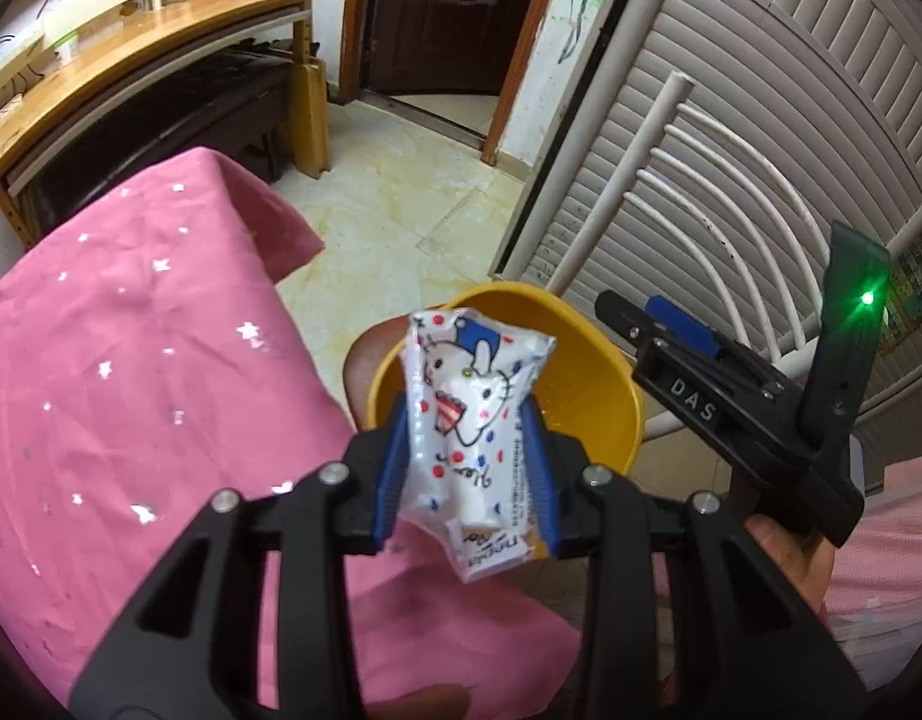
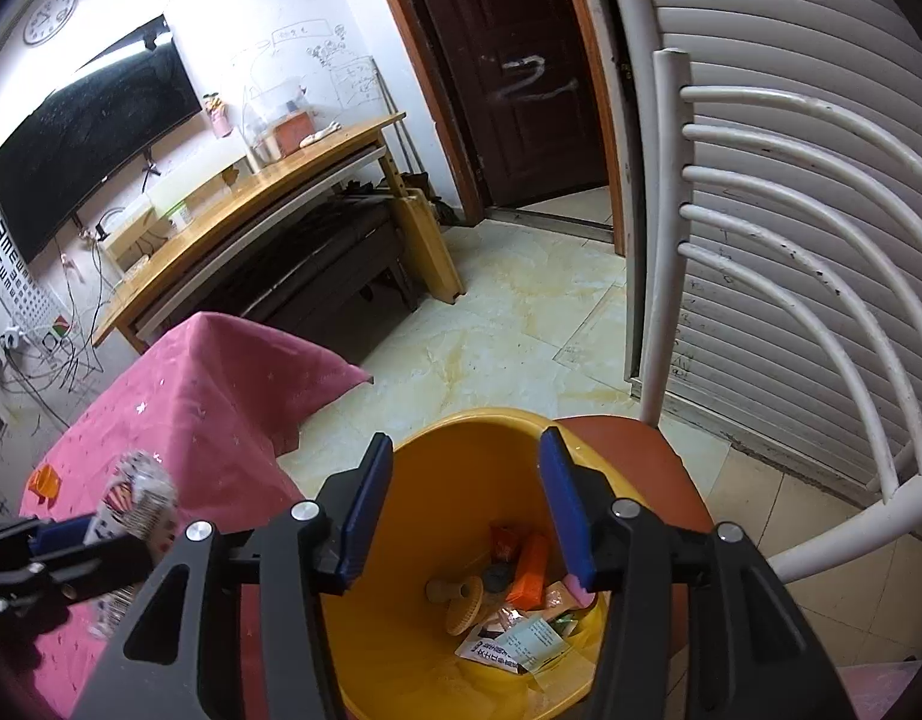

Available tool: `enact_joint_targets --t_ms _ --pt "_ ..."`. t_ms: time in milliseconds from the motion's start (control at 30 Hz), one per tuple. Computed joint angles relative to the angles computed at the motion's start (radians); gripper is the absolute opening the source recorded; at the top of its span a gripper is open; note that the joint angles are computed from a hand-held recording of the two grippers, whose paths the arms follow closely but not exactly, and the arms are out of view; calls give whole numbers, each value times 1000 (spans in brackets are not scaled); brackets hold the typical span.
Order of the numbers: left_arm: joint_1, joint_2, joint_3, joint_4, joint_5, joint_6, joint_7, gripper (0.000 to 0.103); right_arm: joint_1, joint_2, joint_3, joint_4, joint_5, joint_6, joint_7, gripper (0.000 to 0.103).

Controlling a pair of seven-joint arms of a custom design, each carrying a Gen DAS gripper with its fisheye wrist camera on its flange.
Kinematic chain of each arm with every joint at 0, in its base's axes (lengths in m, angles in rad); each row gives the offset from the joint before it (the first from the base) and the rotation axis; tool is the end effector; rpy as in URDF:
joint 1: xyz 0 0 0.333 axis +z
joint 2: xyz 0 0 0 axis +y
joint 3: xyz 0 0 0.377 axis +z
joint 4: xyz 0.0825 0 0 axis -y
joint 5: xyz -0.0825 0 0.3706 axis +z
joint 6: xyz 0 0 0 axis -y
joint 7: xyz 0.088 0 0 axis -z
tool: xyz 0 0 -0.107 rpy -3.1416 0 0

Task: Collect trash
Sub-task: 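Open both tools over the yellow bin to drop the items, then move both tools back over the orange box and orange cup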

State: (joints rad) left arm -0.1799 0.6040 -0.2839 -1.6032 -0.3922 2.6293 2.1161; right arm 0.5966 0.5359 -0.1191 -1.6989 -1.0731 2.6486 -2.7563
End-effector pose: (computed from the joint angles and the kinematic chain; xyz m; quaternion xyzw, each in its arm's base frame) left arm 0.6948 -0.2860 0.3915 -0.4374 0.8516 -0.2885 0.0159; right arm 0.6222 0.3652 0.3787 -0.4403 0.8077 -0.2508 0.3014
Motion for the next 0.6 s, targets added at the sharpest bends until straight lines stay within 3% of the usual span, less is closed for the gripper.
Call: enact_joint_targets --t_ms 67,267,600 --pt "7 10 -12 18 -14 -22 4 47 3 -5 -4 -4 -7 0 12 46" --pt "14 14 -26 28 -41 -28 16 60 6 -10 -5 -10 -29 -2 45 46" --pt "31 -13 -25 -7 -73 5 40 61 0 3 5 10 -28 13 30 46"
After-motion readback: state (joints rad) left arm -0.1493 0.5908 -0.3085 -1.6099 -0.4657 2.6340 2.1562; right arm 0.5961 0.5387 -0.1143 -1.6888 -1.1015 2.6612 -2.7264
